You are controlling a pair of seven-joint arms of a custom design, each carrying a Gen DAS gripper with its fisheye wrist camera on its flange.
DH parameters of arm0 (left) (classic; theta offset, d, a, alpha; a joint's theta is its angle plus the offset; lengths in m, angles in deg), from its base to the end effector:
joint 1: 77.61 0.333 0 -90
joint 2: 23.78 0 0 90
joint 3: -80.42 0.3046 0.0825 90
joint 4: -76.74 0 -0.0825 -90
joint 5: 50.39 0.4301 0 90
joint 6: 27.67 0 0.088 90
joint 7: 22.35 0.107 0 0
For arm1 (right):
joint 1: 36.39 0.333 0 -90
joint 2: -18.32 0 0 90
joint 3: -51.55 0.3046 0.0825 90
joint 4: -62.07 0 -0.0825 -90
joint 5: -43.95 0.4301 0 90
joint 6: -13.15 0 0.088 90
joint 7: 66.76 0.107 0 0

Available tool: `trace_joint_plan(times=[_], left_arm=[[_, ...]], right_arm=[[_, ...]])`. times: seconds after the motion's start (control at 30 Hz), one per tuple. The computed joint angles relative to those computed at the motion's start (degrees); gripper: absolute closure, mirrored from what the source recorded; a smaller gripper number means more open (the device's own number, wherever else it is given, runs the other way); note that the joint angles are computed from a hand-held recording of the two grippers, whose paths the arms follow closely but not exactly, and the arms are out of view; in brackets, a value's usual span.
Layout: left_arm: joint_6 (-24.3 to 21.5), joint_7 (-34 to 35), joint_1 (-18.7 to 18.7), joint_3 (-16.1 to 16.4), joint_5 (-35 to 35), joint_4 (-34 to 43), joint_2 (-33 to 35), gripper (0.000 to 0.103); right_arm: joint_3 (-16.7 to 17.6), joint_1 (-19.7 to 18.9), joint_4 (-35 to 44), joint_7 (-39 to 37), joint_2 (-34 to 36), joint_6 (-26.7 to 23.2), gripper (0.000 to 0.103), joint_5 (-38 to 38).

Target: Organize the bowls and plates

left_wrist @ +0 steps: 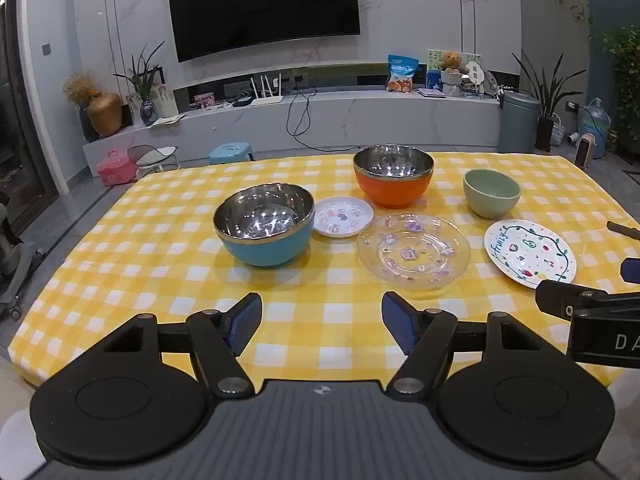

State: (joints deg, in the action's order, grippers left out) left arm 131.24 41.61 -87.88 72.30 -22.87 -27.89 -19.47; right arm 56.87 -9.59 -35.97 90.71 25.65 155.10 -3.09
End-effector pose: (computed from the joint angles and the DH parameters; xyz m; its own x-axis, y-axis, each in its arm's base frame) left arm 0.6355 -0.2297 0.5636 -0.1852 -0.9786 -0.0898 -0.5844 0.1831 -0.7905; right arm 0.5859 0.3670 0.5560 -0.0925 -0.9935 -0.0664 -0.6125 0.1093 -0.7828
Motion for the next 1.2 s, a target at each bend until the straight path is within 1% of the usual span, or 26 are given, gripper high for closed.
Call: trace_joint_plan(times=[0.17, 0.2, 0.27, 0.3, 0.37, 0.4, 0.53, 1.2], left_arm=[[1.17, 1.88, 0.6, 0.17, -1.74, -0.7, -0.37, 0.023], [0.53, 1.38, 0.42, 0.17, -0.8, -0.11, -0.19, 0.024], [0.36, 2.46, 0.59, 0.11, -1.39, -0.07, -0.22, 0.026], [-0.27, 1.24, 0.42, 0.22, -0.44, 0.33, -0.15, 0.028], [-0.27, 3.36, 0.78, -0.06, -3.1, 0.37, -0.2, 0.029], [-0.18, 0.5, 0.28, 0.04, -1.03, -0.59, -0.92, 0.03], [-0.93, -0.81, 0.37, -0.17, 0.7, -0.47, -1.09, 0.03], [-1.39, -0.22, 0.79, -0.71, -0.42, -0.72, -1.55, 0.03]], right_arm=[[0.12, 0.52, 0.66, -0.16, 0.2, -1.0, 0.003, -1.36], [0.14, 0.65, 0.81, -0.22, 0.28, -1.27, 0.003, -1.68], [0.19, 0.9, 1.18, -0.55, 0.51, -1.92, 0.003, -2.28], [0.02, 1.82, 2.12, -0.22, 1.23, -2.5, 0.003, -2.84], [0.06, 1.18, 0.93, 0.14, 0.46, -1.4, 0.003, -2.97], [0.07, 1.19, 0.83, 0.25, 0.39, -1.22, 0.003, -3.09], [0.16, 1.24, 1.0, 0.01, 0.48, -1.13, 0.003, -3.15], [0.41, 1.39, 0.2, 0.7, -0.12, -0.85, 0.003, -3.74]])
